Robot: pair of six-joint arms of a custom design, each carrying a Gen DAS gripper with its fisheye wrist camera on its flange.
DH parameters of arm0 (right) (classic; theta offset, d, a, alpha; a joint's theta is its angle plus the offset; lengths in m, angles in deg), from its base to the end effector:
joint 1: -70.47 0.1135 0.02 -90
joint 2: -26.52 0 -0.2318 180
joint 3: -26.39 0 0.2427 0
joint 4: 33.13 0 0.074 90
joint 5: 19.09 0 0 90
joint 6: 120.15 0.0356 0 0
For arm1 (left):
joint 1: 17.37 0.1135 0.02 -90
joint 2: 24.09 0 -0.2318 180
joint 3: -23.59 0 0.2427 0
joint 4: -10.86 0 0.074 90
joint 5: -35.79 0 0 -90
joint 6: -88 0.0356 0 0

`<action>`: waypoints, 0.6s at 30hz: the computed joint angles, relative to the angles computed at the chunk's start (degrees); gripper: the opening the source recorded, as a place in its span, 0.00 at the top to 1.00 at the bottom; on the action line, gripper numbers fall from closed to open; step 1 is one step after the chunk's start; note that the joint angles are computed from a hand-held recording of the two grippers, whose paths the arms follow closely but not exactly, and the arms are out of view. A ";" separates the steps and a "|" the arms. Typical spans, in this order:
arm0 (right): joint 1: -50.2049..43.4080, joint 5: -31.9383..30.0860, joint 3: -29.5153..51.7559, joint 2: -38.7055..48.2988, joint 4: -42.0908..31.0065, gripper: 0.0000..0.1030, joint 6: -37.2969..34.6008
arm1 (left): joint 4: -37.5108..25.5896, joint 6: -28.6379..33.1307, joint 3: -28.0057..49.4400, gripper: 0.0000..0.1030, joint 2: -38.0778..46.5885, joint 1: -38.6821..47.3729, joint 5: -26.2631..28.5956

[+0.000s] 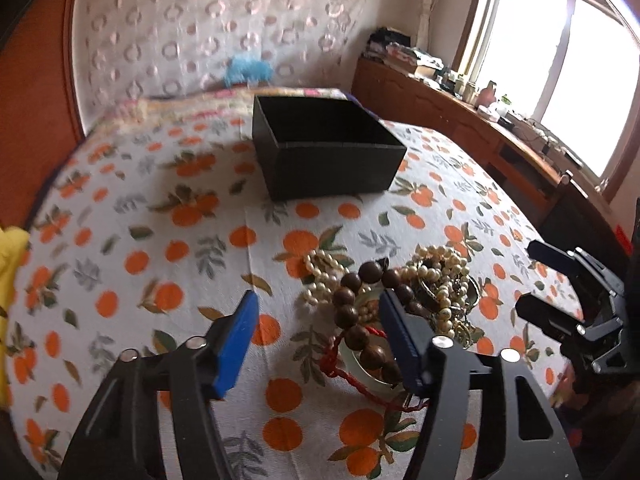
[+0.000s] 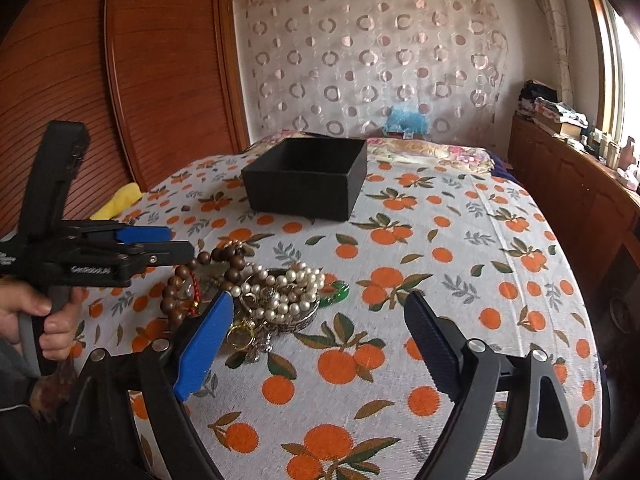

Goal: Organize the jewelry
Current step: 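Lower the left gripper onto the brown bead bracelet while the right gripper approaches the pearl necklace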

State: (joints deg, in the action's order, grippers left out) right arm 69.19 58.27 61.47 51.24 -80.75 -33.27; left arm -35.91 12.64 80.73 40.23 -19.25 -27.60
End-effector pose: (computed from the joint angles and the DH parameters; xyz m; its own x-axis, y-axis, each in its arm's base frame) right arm 0.1349 0.0048 0.1882 -0.5961 -0.0398 -0.8019 -0.1850 0.9787 0.0890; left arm 0.2220 -0.0232 0.2065 -0.7078 0.2493 -0.6609 0.4875 0.8495 -0.2016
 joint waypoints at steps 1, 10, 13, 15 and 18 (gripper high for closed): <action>0.66 0.35 -0.08 0.24 0.16 0.14 0.27 | -0.43 -0.01 0.30 0.51 1.04 0.34 1.04; 2.04 1.19 -0.31 0.89 0.28 0.14 0.51 | 0.38 -0.39 0.81 0.70 3.47 -2.12 0.88; 2.03 1.18 -0.53 1.09 0.50 0.14 0.34 | 0.11 -0.58 1.84 0.70 5.29 -2.70 -0.05; 1.75 0.95 -0.64 0.99 0.39 0.14 0.12 | 0.08 -0.36 1.84 0.73 5.59 -2.51 0.42; 1.71 0.76 -0.65 1.13 0.50 0.14 0.21 | -0.35 0.15 1.31 0.88 3.91 -2.50 0.94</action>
